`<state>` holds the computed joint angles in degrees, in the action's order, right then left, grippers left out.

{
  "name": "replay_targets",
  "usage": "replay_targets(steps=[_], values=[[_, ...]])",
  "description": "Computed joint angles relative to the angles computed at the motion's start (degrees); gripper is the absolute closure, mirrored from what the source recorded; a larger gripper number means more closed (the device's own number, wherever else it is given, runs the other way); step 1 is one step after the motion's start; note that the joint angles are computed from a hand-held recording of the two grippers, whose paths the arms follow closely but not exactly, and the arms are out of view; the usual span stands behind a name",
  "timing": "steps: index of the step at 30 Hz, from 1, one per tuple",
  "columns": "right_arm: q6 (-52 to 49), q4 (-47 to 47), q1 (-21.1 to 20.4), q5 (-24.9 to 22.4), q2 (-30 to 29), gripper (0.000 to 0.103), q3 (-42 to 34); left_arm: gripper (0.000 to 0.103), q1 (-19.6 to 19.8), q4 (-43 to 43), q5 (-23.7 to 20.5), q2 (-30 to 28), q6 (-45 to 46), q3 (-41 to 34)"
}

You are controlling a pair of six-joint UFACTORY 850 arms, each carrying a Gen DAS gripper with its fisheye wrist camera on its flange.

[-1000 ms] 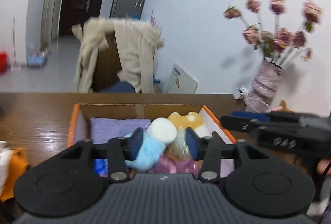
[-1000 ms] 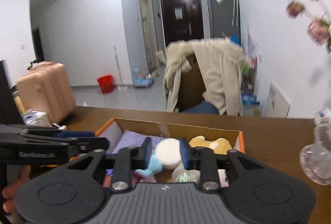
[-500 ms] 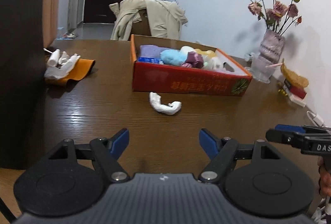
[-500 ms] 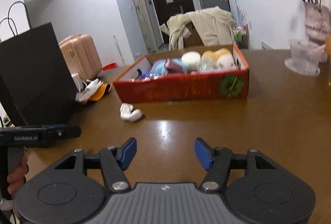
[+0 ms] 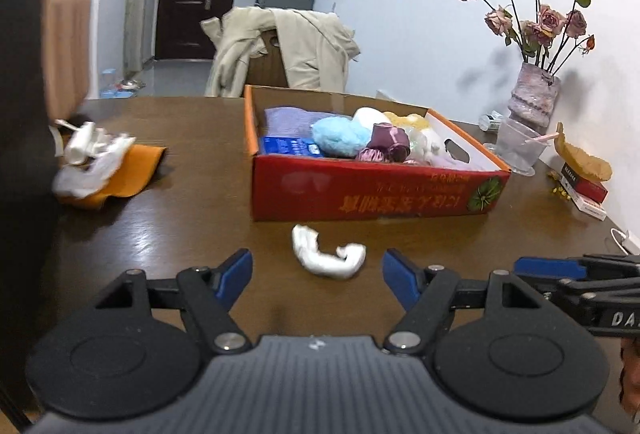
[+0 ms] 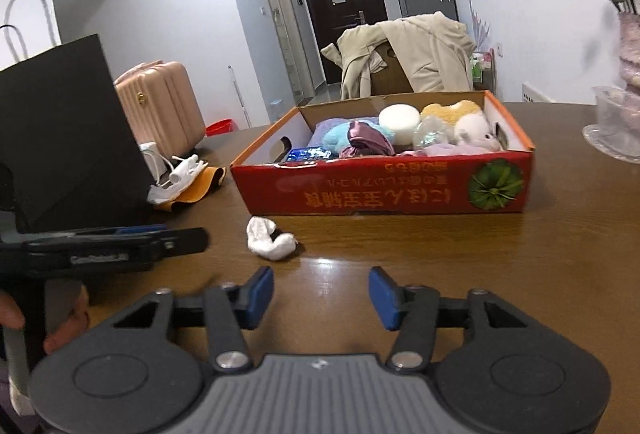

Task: Organize soft objects
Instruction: 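Move the left tool back over the white crumpled foam piece, then close the left gripper on the white crumpled foam piece, then carry the crumpled foam piece into the box and open the left gripper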

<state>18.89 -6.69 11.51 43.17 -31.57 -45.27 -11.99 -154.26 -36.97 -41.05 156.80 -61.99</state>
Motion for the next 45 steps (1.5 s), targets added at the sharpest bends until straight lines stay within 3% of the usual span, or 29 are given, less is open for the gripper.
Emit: replay_targets(steps=[8,10,12,13,14,17,18,20,29,36,45], values=[[-0.33,0.34,-1.48,-3.01,-4.75,0.054,-7.77,0.03,-3.05,-0.34,7.46,-8.93,2.09,-12.18],[0.32,-0.88,-2.1,-3.51,-6.11,0.054,-9.51,0.045,-3.55,-1.56,8.78,-10.3,3.36,-13.91],[1.52,-2.64,-2.78,-4.34,-7.91,0.054,-11.84,0.054,-3.79,-1.71,9.62,-11.37,3.96,-15.24],[2.0,-3.47,-3.08,-4.94,-8.86,0.057,-13.14,0.067,-4.05,-4.27,9.23,-11.62,6.39,-15.37],[2.03,-3.81,-3.23,-5.9,-9.93,0.059,-14.63,0.072,-4.29,-5.88,9.54,-11.76,7.86,-15.63],[0.66,-3.66,-3.48,-7.4,-13.09,0.07,-18.55,0.08,-4.5,-6.12,10.44,-12.01,7.36,-16.55],[1.13,-4.15,-3.61,-8.57,-13.97,0.079,-19.76,0.081,-4.78,-7.45,11.02,-11.77,8.4,-16.54],[2.19,-4.96,-3.79,-10.11,-14.7,0.082,-20.71,0.082,-5.13,-9.25,11.33,-10.67,9.07,-15.59],[2.02,-5.29,-4.86,-2.11,-6.22,0.08,-7.84,0.081,-6.84,-8.72,3.56,-0.13,7.6,-2.48],[1.42,-4.97,-5.99,4.63,1.63,0.08,4.05,0.081,-9.47,-10.72,0.08,6.08,10.1,5.9],[-0.62,-5.81,-8.63,7.42,4.81,0.08,6.28,0.081,-11.04,-7.98,0.14,6.37,8.73,3.9]])
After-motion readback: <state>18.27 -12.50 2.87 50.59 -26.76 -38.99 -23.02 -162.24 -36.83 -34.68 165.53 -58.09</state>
